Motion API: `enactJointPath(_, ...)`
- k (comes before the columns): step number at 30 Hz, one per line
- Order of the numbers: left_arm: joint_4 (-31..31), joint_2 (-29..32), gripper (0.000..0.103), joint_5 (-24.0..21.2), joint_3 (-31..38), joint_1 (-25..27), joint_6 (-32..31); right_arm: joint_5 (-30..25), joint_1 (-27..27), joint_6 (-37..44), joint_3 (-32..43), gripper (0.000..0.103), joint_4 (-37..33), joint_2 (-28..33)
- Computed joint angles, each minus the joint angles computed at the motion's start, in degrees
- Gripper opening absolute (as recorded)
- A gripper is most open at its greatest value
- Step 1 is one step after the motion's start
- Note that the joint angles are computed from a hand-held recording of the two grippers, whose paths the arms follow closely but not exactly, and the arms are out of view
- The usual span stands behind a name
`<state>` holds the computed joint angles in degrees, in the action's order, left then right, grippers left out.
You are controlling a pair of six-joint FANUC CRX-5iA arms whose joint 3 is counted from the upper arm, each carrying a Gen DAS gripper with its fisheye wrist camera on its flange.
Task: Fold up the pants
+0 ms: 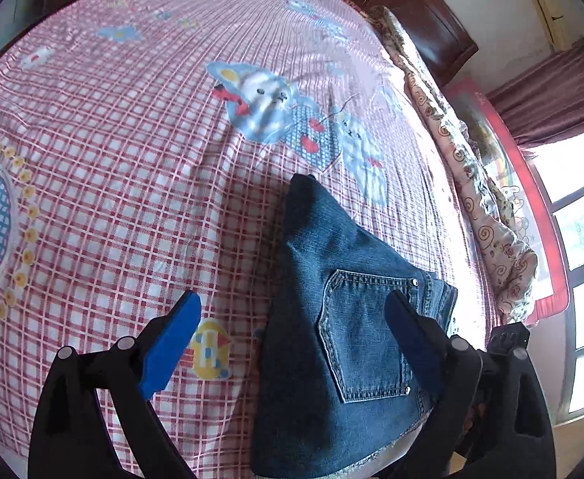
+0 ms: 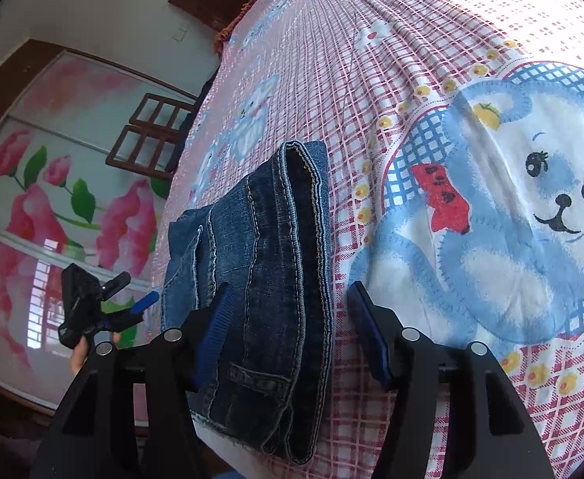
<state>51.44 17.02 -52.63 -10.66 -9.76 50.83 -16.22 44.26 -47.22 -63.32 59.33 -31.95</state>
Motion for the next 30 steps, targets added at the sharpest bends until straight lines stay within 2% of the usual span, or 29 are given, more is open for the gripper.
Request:
enactJointPath(1,3.6,-1.65,0.087,-0.53,-2.65,0.05,-3.06,-0.28,0.27,0.13,0.08,0.059,-0.34,-0.06)
enactJointPath(3,11.49,-2.15,0.078,-7.22,-6.16,0.21,-7.72,-1.82,1.65,2.12,1.0,0.059,-2.96,0.11)
enactJointPath(5,16.35,-0.38,0.077,-13.93,-7.31,-0.7,-8.74,-3.54,3.0,4.41,2.07,0.059,-5.76,0.39)
enactJointPath(6,16.73,0.25,0.073,-14.76,-7.45,-1.73,-9.1,-4.4,3.66,5.49,2.78,0.059,-6.99,0.71)
enactJointPath(8,13.54,1.15,0.069,-12.6,-6.56,-3.55,-7.26,-5.16,4.2,6.42,3.45,0.059,-8.07,1.08)
enactJointPath(9,9.95,2.23,0.058,-11.69,-4.95,-3.68,-4.16,-5.04,4.12,6.14,3.41,0.059,-7.8,1.07)
enactJointPath(10,8.23,2.72,0.042,-8.08,-5.45,-4.06,-1.21,-5.04,4.13,6.15,3.44,0.059,-7.78,1.09)
enactJointPath(11,9.51,4.27,0.004,-7.45,-6.25,-3.13,-0.03,-5.11,4.19,6.32,3.48,0.059,-7.88,1.12)
enactJointPath(13,18.69,8.78,0.003,-13.64,-8.43,-0.29,0.93,-5.33,4.32,6.8,4.07,0.059,-8.13,1.74)
enactJointPath(14,20.58,9.34,0.003,-14.47,-9.14,-0.19,-0.9,-5.36,4.36,7.33,4.3,0.059,-8.28,2.05)
enactJointPath(15,19.48,8.03,0.003,-12.29,-9.23,-0.96,-1.23,-4.99,4.11,6.97,4.17,0.06,-7.48,2.25)
enactJointPath(16,15.37,6.76,0.003,-10.43,-7.75,-1.37,-0.04,-4.29,3.56,5.04,3.59,0.06,-5.59,2.17)
enactJointPath(17,11.34,6.05,0.003,-9.71,-5.93,-1.52,2.39,-3.79,3.13,2.98,3.15,0.06,-3.81,2.06)
enactJointPath(19,7.85,5.1,0.003,-8.75,-4.59,-1.8,4.9,-3.98,3.62,2.21,2.63,0.06,-3.31,1.56)
enactJointPath(20,7.01,4.32,0.004,-8.69,-4.61,-1.54,4.37,-4.13,3.99,2.58,2.43,0.06,-3.51,1.29)
enactJointPath(22,5.71,2.13,0.033,-8.37,-4.66,-1.01,2.47,-3.46,4.09,1.96,1.45,0.06,-2.72,0.41)
enactJointPath(23,5.86,1.05,0.065,-8.07,-4.88,-0.67,0.79,-2.83,3.74,0.69,0.75,0.06,-1.58,-0.11)
enactJointPath(24,4.08,-0.94,0.085,-5.87,-5.2,0.11,1.03,-2.55,3.61,-0.51,0.32,0.06,-0.6,-0.42)
enactJointPath(25,3.64,-2.34,0.085,-3.46,-5.53,0.35,0.67,-2.73,3.79,-1.04,0.12,0.06,-0.21,-0.59)
enactJointPath(27,6.15,-1.82,0.086,-4.52,-4.69,1.12,-2.91,-3.56,4.45,-1.32,0.14,0.06,-0.26,-0.73)
enactJointPath(29,3.32,0.17,0.089,-5.84,-1.33,1.19,-1.53,-2.94,4.04,-2.22,-0.22,0.06,0.38,-1.03)
enactJointPath(30,2.56,2.14,0.093,-8.52,0.99,0.98,-1.29,-2.5,3.86,-2.71,-0.51,0.06,0.61,-1.37)
